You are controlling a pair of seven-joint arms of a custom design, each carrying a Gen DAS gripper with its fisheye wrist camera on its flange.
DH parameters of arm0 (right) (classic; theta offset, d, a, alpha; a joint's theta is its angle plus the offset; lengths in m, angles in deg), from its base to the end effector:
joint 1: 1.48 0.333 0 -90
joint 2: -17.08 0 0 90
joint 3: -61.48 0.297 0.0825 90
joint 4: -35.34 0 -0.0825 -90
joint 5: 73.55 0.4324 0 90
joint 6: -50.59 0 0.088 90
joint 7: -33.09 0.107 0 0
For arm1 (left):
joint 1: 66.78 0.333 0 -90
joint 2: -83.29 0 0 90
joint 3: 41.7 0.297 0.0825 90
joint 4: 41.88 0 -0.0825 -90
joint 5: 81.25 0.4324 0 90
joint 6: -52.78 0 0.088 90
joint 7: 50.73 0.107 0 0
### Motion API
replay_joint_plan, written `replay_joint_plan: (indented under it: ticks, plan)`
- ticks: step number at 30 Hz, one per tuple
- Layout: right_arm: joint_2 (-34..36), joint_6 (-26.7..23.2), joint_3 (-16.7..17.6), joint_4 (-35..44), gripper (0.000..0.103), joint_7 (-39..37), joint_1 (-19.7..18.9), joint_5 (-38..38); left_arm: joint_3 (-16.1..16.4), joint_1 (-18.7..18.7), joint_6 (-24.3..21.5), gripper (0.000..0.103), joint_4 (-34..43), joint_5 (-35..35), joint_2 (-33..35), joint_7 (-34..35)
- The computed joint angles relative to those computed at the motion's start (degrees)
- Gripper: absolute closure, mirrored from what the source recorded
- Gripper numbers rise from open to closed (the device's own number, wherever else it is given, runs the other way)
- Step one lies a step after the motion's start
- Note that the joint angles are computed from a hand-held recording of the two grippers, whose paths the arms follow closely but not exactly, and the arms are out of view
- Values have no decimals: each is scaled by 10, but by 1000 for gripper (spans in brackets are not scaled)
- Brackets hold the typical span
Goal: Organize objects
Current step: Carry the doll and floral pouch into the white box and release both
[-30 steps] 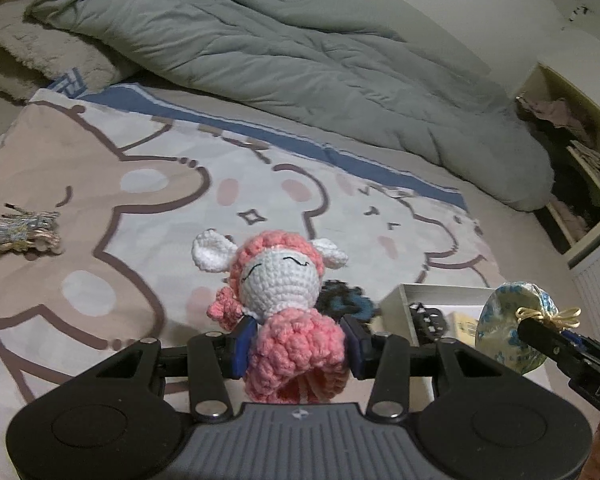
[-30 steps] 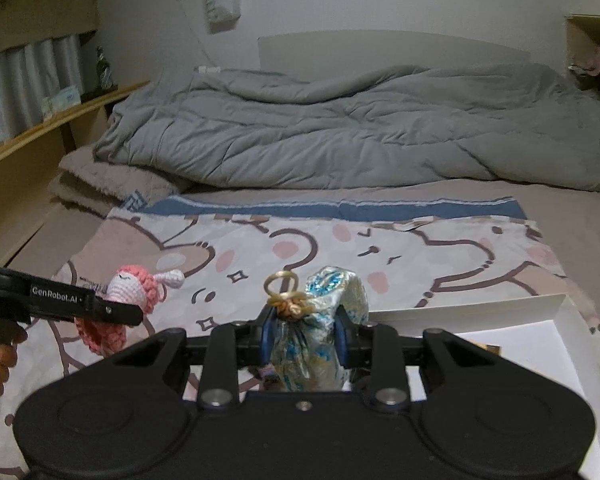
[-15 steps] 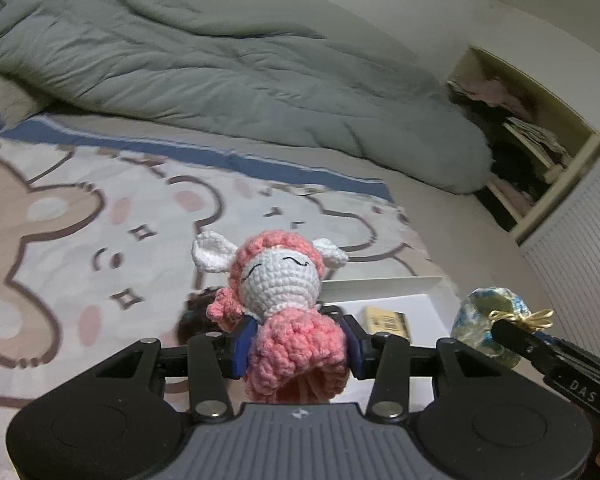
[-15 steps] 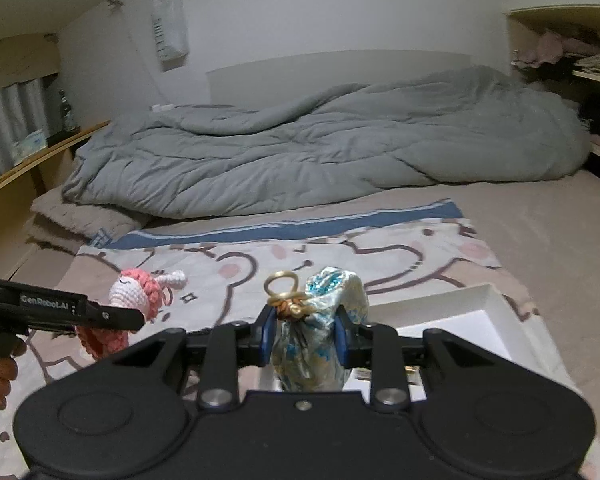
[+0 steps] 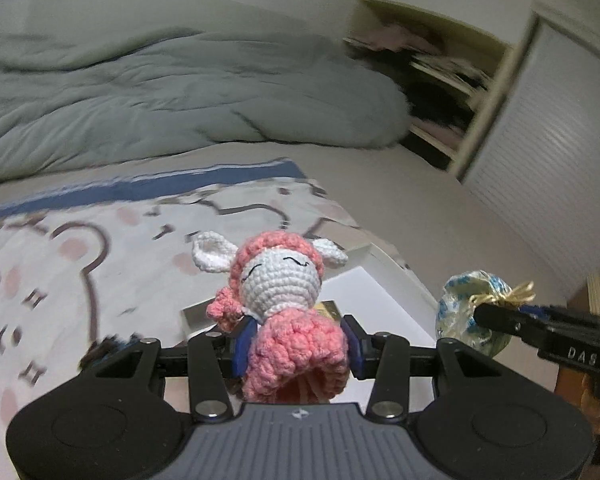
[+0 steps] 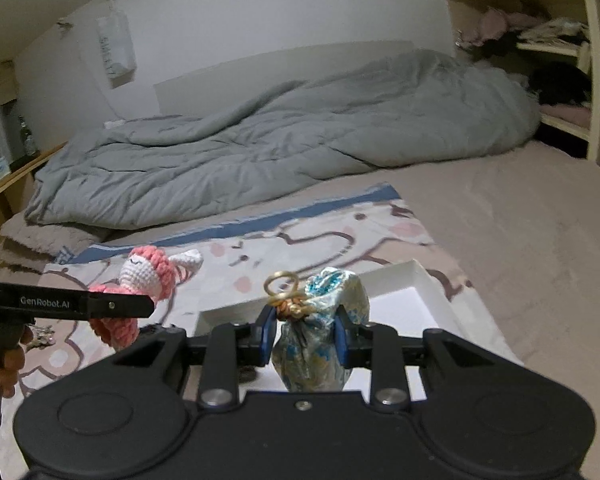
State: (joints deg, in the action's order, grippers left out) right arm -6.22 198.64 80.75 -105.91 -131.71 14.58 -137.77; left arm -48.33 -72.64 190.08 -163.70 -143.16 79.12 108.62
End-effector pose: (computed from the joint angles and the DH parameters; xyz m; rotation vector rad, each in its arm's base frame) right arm 0.4036 0.3071 0.4378 -1.3020 1.8664 -0.8297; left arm 0.5869 -0.1379 0.4398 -1.1497 2.5414 -1.3284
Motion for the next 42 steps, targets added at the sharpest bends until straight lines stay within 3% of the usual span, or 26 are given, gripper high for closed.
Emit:
replay_joint_plan:
  ticks: [4,9,19,24,28,30,31,32,42]
  plan:
    - [-20,0,-8,-28,73,-8,2,29,-9,-8,-13,57,12,-10,18,65]
    - [-29,-35,-10,-45,73,-65,6,81,-25,-17,-11,57,23,-8,37,141]
    - [3,-96,-23,-36,73,-212,24,171,-57,-34,38,56,29,90,82,247]
    - [46,-130,-33,-5,73,-292,41,208,-65,-30,12,57,39,130,103,244]
    - [64,-121,-45,3,71,-323,50,226,-73,-29,12,53,50,140,121,233]
    - [60,-80,-54,-9,60,-322,51,241,-76,-28,14,52,56,150,130,209]
    - [57,-69,-53,-12,45,-314,50,245,-76,-28,17,49,59,156,134,195]
    - [56,-69,-50,-12,39,-307,48,247,-77,-26,19,48,61,159,135,185]
    - [40,-69,-38,-23,40,-266,37,244,-81,-15,19,48,60,165,126,154]
